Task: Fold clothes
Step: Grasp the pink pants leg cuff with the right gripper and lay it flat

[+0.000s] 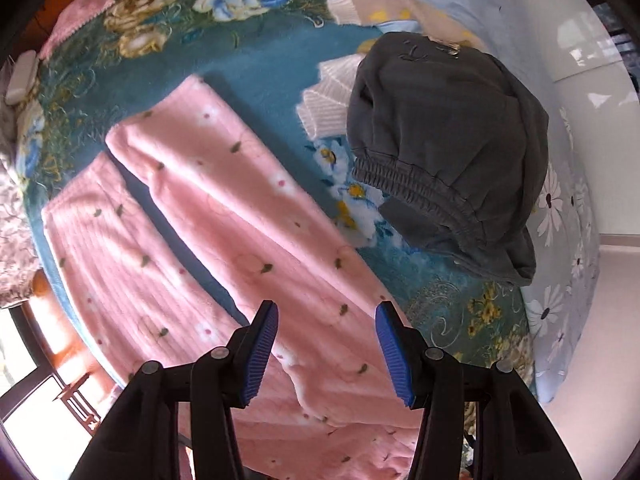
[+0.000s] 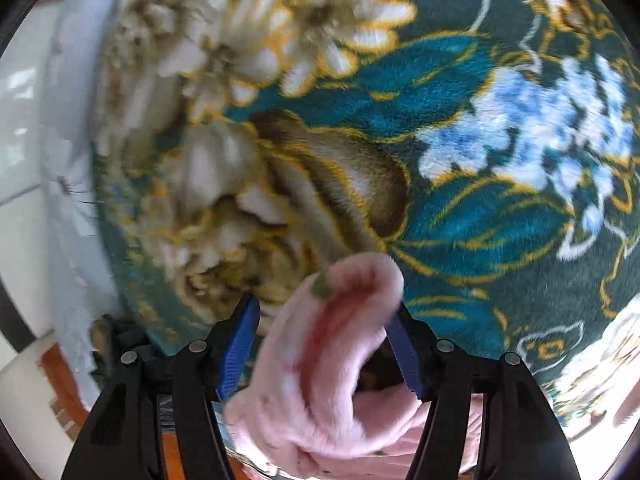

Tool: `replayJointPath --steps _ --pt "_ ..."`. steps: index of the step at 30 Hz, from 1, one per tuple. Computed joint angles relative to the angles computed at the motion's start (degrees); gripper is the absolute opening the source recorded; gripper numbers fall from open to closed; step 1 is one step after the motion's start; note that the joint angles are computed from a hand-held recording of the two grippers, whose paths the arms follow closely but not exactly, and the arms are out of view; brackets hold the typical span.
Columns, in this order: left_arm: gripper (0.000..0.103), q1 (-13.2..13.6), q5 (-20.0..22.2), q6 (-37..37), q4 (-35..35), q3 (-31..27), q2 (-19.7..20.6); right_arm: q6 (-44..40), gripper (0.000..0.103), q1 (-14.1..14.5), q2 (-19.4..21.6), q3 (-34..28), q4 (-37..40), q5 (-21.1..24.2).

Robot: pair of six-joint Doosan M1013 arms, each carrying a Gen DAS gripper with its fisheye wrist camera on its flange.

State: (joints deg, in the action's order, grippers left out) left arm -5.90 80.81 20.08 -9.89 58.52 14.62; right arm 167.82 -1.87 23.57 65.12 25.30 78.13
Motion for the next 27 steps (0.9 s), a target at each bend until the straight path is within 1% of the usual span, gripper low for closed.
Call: replayJointPath --steps 1,3,5,6,7,8,9,10,11,12,13,14,15,17,19,20,21,22,24,26,27 --pt "0.055 -0.2 0.7 -0.2 0.4 -0.8 0.4 -0.8 0.05 0.1 0.9 -1.4 -0.6 2.7" --pt "0.055 -0.5 1.9 -0.4 0.9 -2.4 1.3 -2.5 0.035 0.4 2.6 -3.9 -1.6 7.3" --pt "0.055 -1.0 2.7 -0.2 1.1 -3.7 2.2 -6.1 0.015 0.6 2.4 -4.7 -2.2 5.0" --pt "0.055 -1.2 3.2 0.1 1.2 -4.9 2.9 -8.1 0.013 0.7 2.0 -4.6 -2.4 2.8" --pt "0.055 -1.4 3.6 0.6 1.2 -5.7 3.4 -12.2 0.013 1.0 0.7 -4.7 -3.7 -2.3" --pt "0.055 -1.5 4.0 1.2 1.3 -6.5 3.9 -16.9 0.013 1.2 -0.9 -4.0 -4.5 -9.5" --pt "0.055 -1.6 4.3 1.8 1.4 -7.2 4.4 -21.9 0.013 1.3 -2.1 -3.9 -4.8 -15.6" --pt "0.055 -1.8 4.6 2.4 1.5 -8.0 4.9 -25.7 0.013 1.6 -2.7 -4.3 -5.7 -18.8" --pt "0.055 -1.9 5.1 3.0 1.5 -8.6 5.4 -27.8 0.013 1.7 -2.6 -5.0 -6.9 -19.0" --pt "0.055 -2.0 5.6 3.6 1.4 -9.1 5.7 -29.5 0.013 1.8 -1.9 -6.8 -8.2 -16.7" --pt "0.055 -2.0 5.9 3.8 1.1 -9.1 5.9 -28.8 0.015 1.7 -1.0 -7.4 -8.8 -13.8" --pt "0.055 -1.9 6.1 3.8 0.8 -9.0 6.0 -27.8 0.015 1.7 -0.1 -7.9 -9.2 -10.7" --pt "0.055 -1.9 6.1 3.6 0.4 -8.7 5.9 -26.8 0.019 1.6 0.9 -8.4 -9.6 -7.5" --pt "0.055 -1.6 6.2 2.9 0.2 -7.9 5.6 -22.7 0.02 1.6 2.6 -8.7 -9.5 -1.7" --pt "0.055 -1.1 5.9 2.0 0.3 -6.8 4.8 -20.0 0.023 1.9 3.3 -9.2 -10.9 0.8" --pt "0.055 -0.7 5.5 1.4 0.7 -6.4 4.4 -19.1 0.023 2.0 3.3 -9.3 -11.8 0.7" --pt "0.055 -0.4 5.3 0.8 1.3 -6.0 4.0 -18.9 0.03 2.2 3.3 -9.7 -12.7 0.8" --pt "0.055 0.0 4.6 0.0 1.7 -4.9 3.3 -18.8 0.042 2.5 3.7 -11.0 -14.2 2.3" --pt "0.055 1.1 2.7 -1.7 2.5 -2.2 1.4 -18.7 0.044 3.3 5.1 -15.5 -20.1 7.4" --pt "0.055 2.2 0.8 -3.3 3.1 0.6 -0.5 -18.1 0.044 3.6 4.6 -17.4 -23.0 8.7" --pt "0.055 2.8 -0.3 -4.0 3.3 2.2 -1.6 -18.0 0.044 4.0 4.4 -18.1 -24.0 8.5"
